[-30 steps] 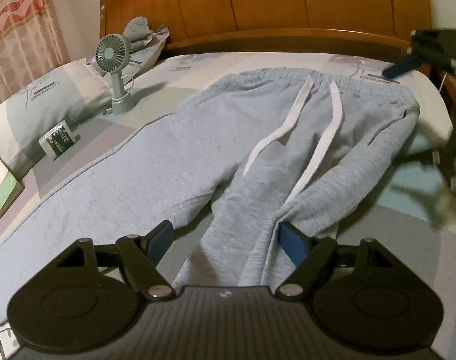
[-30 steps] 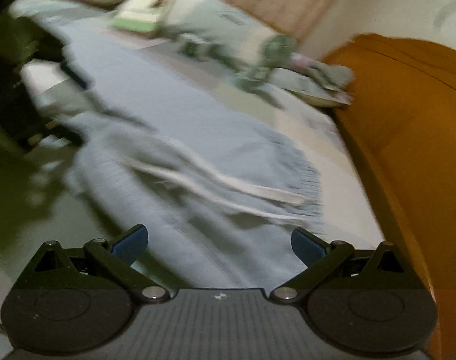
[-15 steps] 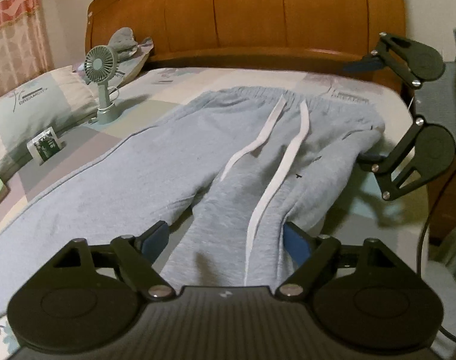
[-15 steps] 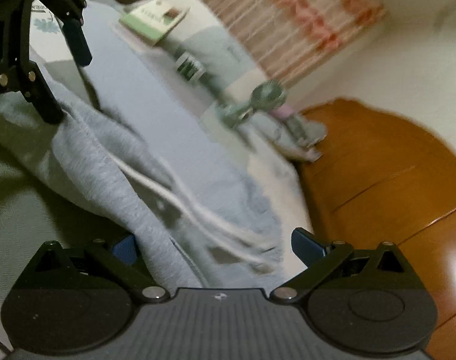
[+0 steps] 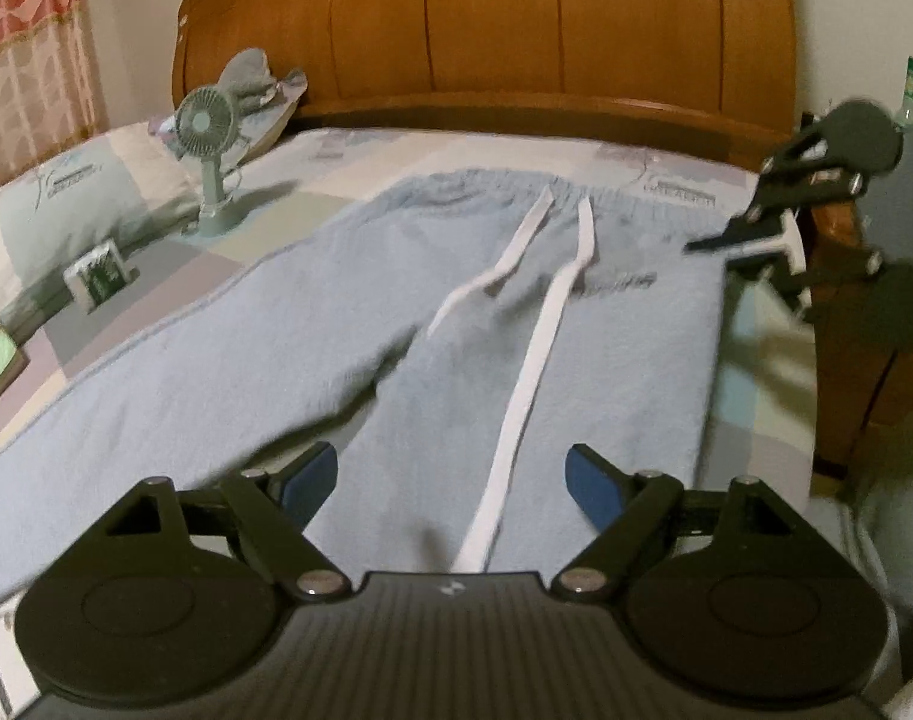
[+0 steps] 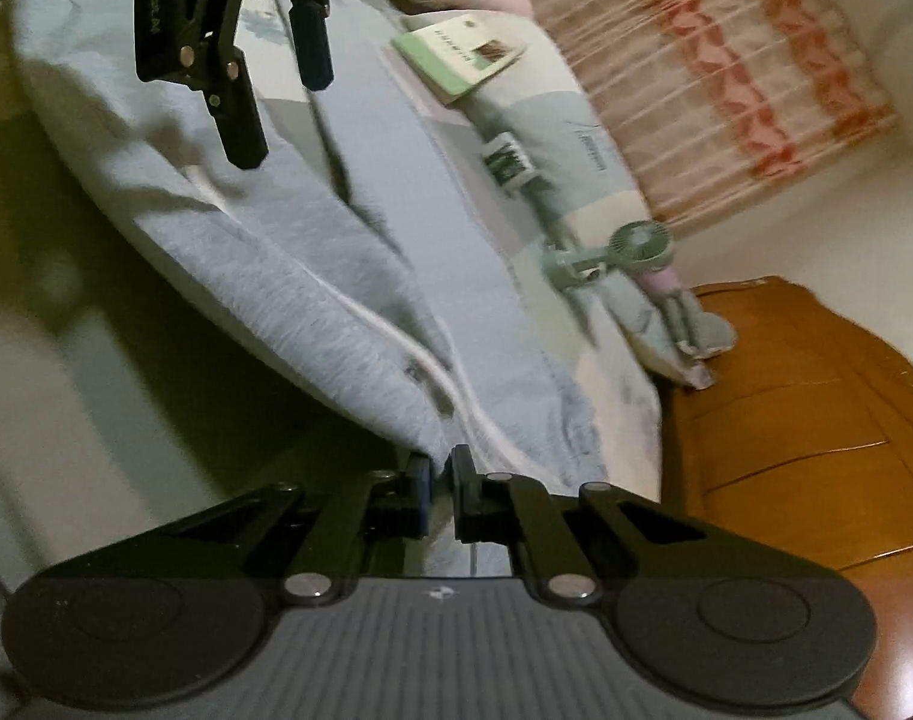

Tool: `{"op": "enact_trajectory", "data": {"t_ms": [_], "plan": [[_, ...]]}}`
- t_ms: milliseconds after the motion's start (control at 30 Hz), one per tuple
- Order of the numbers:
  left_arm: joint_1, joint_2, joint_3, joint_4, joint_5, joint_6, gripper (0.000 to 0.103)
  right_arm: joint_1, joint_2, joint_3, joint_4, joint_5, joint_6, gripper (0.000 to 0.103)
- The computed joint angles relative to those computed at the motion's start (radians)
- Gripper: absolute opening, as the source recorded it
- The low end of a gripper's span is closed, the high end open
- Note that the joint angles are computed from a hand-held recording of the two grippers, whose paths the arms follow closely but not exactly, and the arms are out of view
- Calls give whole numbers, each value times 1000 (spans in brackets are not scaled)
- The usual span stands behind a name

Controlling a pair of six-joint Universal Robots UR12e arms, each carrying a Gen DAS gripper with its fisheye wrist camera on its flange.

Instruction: Fold clothes

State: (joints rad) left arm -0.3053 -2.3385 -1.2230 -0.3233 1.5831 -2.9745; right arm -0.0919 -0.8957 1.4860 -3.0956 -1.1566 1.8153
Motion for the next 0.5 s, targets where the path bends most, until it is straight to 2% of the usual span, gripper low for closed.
{"op": "enact_trajectory", "data": {"t_ms": [67,200,333,400,467,500], "plan": [[-1,11,-17,-26,5,-1,83,-9,-26,13,62,0,-17,8],[-9,29,-46,-77,29,12,83,-15,-59,35,159,-50,-45,8],[-22,44,-70,-80,81,78,83,-20,-80,59,184,-114,-10,10],[-28,51,-85,-59,99,110,83,-27,-85,47,226,-120,112,13],[-33,60,-101,-44,95,137,83,-35,-80,18,277,-120,298,28],[-33,65,-109,-40,83,156,83,-45,-77,-1,322,-104,402,30]]}}
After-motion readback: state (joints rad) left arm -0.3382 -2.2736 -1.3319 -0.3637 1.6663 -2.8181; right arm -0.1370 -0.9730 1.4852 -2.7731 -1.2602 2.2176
